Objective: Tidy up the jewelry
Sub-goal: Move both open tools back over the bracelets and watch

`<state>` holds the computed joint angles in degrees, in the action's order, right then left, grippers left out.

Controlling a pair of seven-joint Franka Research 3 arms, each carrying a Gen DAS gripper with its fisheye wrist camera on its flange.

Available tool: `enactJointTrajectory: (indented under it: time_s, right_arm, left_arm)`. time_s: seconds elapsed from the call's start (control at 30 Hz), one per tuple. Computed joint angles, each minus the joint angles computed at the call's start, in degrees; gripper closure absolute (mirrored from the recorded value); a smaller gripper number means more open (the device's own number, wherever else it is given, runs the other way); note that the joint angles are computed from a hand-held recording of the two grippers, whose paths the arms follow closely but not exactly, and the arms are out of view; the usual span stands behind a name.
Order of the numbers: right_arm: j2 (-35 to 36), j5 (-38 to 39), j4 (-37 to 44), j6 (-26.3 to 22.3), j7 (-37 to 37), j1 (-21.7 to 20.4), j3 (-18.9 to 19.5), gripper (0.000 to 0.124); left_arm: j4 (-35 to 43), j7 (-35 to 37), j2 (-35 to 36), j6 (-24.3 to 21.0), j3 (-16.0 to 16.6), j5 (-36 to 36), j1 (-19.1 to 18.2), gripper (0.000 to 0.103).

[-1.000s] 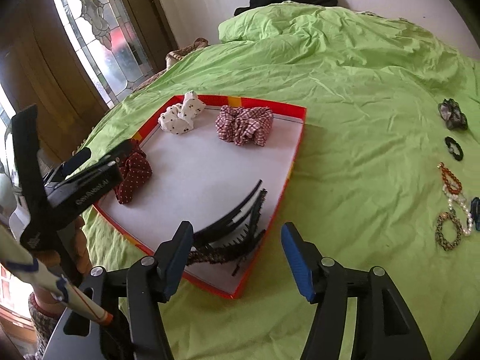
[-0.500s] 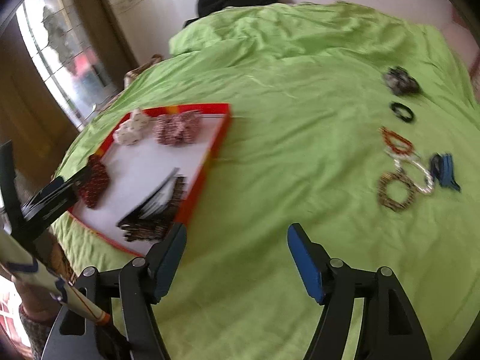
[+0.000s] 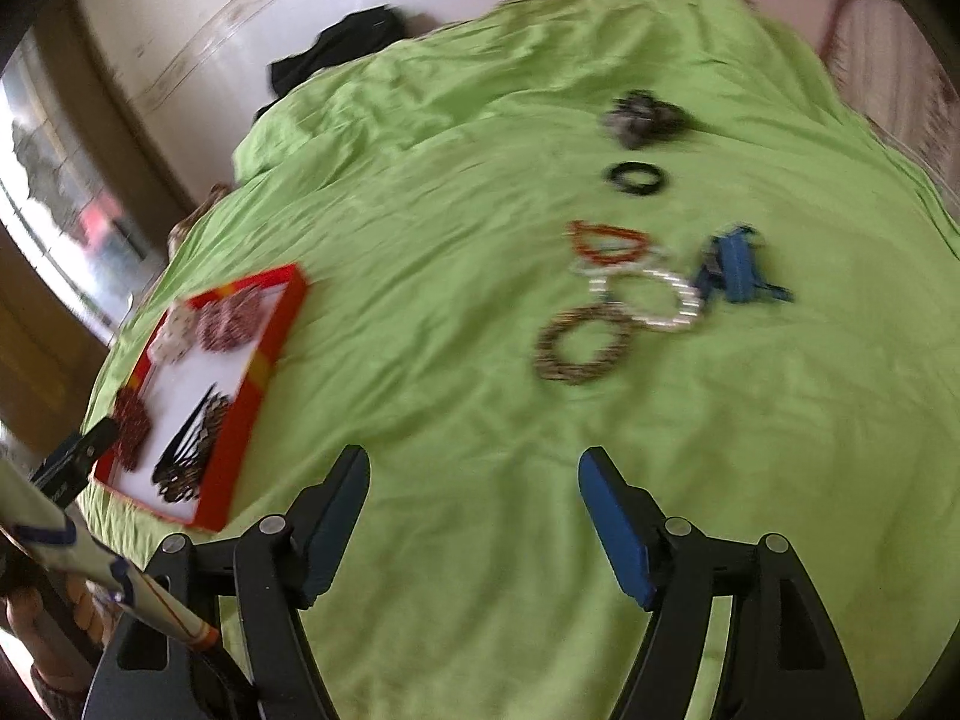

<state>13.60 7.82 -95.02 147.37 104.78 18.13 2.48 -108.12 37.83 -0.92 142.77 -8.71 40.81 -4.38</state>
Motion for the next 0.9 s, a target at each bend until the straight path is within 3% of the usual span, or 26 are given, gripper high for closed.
enactJointTrajectory:
  time_s: [0.27, 0.37, 0.67, 0.83, 0.9]
  right_arm:
    - [-5.3, 1.3, -8.0, 3.5, 1.3, -4.0, -2.1, 0.046]
    - [-6.8, -0.6, -10.5, 4.7, 2.7, -5.2, -2.8, 0.046]
    - [-7.6, 0.2, -13.7, 6.0, 0.0, -8.6, -3.1, 0.046]
    - [-6.0, 4.1, -11.8, 6.1, -4.3, -9.5, -2.6, 0.046]
    - [-5.0, 6.0, -10.5, 5.7, -6.1, -9.8, -2.4, 0.046]
  left_arm:
    - [5.5, -2.0, 2.8, -5.0, -1.7, 6.4, -3.6, 0.014]
    - [6.9, -1.7, 3.7, -5.0, -1.7, 7.8, -4.7, 0.014]
    - [16.2, 17.3, 12.5, -0.9, -3.2, -15.0, -6.5, 0.014]
    - [27.5, 25.5, 22.2, -2.9, -3.8, -19.0, -10.1, 0.015]
    - [33.2, 29.6, 26.7, -4.4, -4.8, -22.5, -10.6, 0.022]
